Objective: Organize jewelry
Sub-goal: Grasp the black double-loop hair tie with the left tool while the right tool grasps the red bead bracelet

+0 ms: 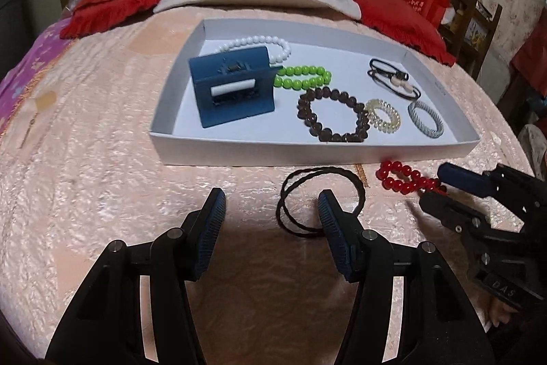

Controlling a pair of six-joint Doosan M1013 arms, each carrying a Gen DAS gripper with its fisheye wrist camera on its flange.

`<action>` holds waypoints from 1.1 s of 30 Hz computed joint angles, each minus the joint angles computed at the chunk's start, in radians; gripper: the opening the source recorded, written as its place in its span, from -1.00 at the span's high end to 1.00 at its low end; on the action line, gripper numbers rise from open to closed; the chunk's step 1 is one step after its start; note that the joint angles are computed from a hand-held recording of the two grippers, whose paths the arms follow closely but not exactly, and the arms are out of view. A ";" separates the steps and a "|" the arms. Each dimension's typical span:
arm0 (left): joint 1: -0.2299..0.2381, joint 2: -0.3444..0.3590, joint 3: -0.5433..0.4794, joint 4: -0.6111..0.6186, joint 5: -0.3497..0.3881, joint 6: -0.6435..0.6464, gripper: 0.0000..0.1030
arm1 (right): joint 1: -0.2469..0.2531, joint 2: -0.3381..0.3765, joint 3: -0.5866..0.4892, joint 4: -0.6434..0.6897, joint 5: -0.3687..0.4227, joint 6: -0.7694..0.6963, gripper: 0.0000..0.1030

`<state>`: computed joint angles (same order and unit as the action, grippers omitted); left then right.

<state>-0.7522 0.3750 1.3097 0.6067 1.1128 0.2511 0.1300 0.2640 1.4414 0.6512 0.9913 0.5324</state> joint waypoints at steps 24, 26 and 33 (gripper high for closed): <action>-0.006 0.007 -0.013 -0.037 -0.090 0.122 0.97 | -0.050 -0.032 0.015 -0.020 0.069 0.118 0.84; -0.011 0.002 -0.009 -0.019 -0.093 0.109 0.97 | -0.059 -0.038 0.018 0.014 0.069 0.129 0.84; -0.007 -0.004 -0.003 -0.018 -0.089 0.086 0.97 | -0.049 -0.050 0.030 0.006 0.032 0.152 0.84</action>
